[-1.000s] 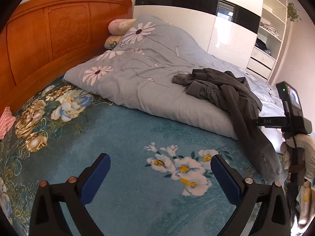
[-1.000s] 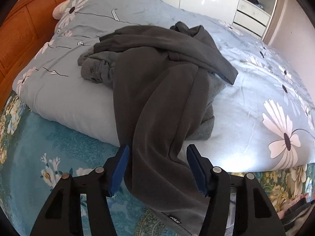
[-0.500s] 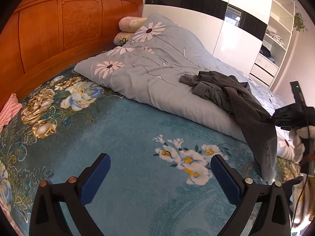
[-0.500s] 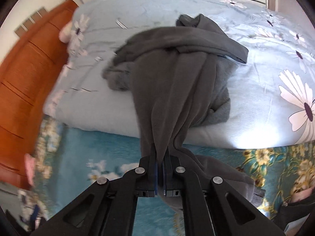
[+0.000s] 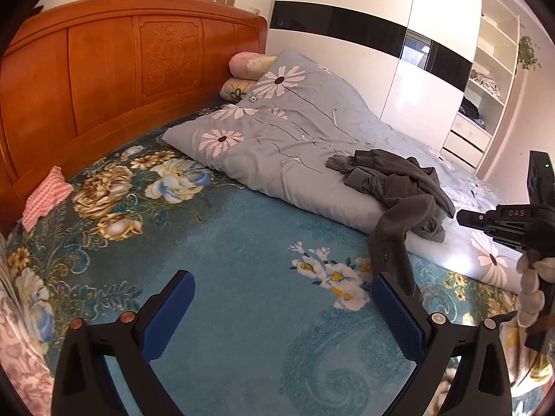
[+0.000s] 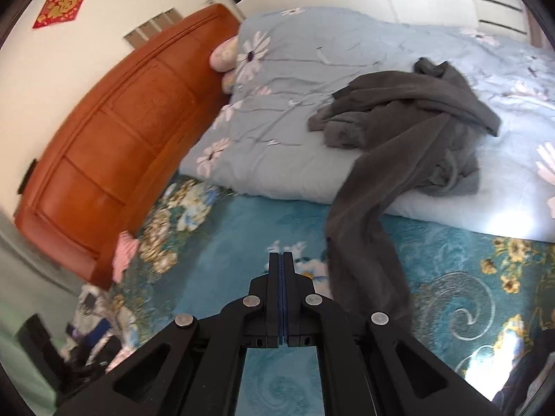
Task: Fold clothes
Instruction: 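Reach both tools toward the dark grey pants and grasp a leg each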
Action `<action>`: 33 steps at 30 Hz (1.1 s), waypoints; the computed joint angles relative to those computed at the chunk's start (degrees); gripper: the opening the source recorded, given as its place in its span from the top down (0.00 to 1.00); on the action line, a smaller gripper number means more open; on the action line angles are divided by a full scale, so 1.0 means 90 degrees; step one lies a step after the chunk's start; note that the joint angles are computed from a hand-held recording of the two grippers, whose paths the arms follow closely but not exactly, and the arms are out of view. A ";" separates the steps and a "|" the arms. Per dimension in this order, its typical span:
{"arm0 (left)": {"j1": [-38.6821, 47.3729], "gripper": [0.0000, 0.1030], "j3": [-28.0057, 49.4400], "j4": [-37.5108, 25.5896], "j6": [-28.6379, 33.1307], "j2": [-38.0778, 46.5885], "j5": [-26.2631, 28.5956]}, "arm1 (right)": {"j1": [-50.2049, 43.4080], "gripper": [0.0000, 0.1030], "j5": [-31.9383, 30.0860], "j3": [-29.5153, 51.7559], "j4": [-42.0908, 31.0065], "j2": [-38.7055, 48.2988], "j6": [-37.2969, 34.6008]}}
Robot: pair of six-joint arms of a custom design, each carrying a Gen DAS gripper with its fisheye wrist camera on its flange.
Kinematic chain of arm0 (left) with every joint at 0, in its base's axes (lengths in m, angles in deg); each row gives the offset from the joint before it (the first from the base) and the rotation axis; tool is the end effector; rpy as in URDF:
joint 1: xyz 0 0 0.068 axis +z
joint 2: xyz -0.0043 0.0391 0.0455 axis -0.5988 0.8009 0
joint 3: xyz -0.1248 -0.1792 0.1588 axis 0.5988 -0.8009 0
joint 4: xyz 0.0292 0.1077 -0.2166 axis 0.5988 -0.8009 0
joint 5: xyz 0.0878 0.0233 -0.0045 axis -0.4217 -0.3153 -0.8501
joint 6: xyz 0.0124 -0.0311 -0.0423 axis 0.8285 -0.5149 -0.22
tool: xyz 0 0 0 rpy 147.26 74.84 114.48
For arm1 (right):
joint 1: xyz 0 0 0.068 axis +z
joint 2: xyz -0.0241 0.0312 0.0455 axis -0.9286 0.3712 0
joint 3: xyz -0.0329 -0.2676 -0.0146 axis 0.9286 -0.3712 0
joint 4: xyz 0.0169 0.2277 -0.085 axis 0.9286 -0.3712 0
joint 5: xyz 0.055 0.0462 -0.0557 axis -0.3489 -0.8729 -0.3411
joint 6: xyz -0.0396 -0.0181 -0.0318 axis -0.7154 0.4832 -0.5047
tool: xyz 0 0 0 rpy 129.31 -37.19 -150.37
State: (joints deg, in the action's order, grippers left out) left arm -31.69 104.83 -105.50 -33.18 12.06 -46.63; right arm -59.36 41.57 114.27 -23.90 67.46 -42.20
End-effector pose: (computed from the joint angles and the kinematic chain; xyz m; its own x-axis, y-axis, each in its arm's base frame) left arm 0.1399 0.0010 0.3348 -0.6847 0.0139 -0.7287 0.1978 0.9659 -0.1674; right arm 0.1874 0.0392 0.3699 -0.7970 0.2950 -0.5270 0.0117 0.8800 0.4749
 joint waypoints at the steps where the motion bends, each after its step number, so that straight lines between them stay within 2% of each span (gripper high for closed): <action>1: 0.0152 0.00 -0.0013 -0.0066 0.0116 -0.0048 0.0076 | -0.0026 1.00 0.0050 -0.0043 -0.0070 -0.0008 0.0032; 3: 0.0330 0.00 -0.0067 -0.0124 0.0240 -0.0088 0.0170 | -0.0124 0.99 0.0212 -0.0198 -0.0065 -0.0092 0.0139; 4: 0.0322 0.00 -0.0114 -0.0098 0.0219 -0.0075 0.0170 | -0.0450 0.88 -0.0014 -0.0376 0.0085 -0.0108 0.0167; 5: 0.0311 0.00 -0.0161 -0.0070 0.0196 -0.0060 0.0168 | -0.0767 0.58 -0.0232 -0.0542 0.0233 -0.0107 0.0201; 7: -0.0097 0.00 -0.0220 0.0151 -0.0103 0.0080 -0.0031 | -0.1371 0.30 -0.0646 -0.0841 0.0525 -0.0058 0.0288; 9: -0.0803 0.00 -0.0252 0.0534 -0.0643 0.0366 -0.0340 | -0.1925 0.30 -0.1030 -0.1042 0.0793 0.0096 0.0439; 11: -0.1516 0.00 -0.0226 0.0991 -0.1145 0.0806 -0.0589 | -0.2286 0.30 -0.0956 -0.1059 0.0953 0.0354 0.0483; 15: -0.2793 0.00 -0.0115 0.1909 -0.1794 0.1999 -0.0928 | -0.2587 0.30 -0.0471 -0.0310 0.0771 0.1238 -0.0062; 19: -0.3793 0.00 0.0136 0.2876 -0.2008 0.3415 -0.1191 | -0.2538 0.30 0.0457 0.1022 0.0436 0.2456 -0.1106; 23: -0.4236 0.00 0.0555 0.3469 -0.2033 0.4693 -0.1145 | -0.2117 0.30 0.1615 0.2658 0.0167 0.3848 -0.2100; 28: -0.4426 0.00 0.1089 0.3797 -0.1994 0.5805 -0.1104 | -0.1670 0.30 0.2737 0.4646 -0.0147 0.5633 -0.2991; 33: -0.4352 0.11 0.1402 0.4004 -0.2087 0.6478 -0.0918 | -0.1441 0.30 0.3433 0.6584 -0.0744 0.7182 -0.3399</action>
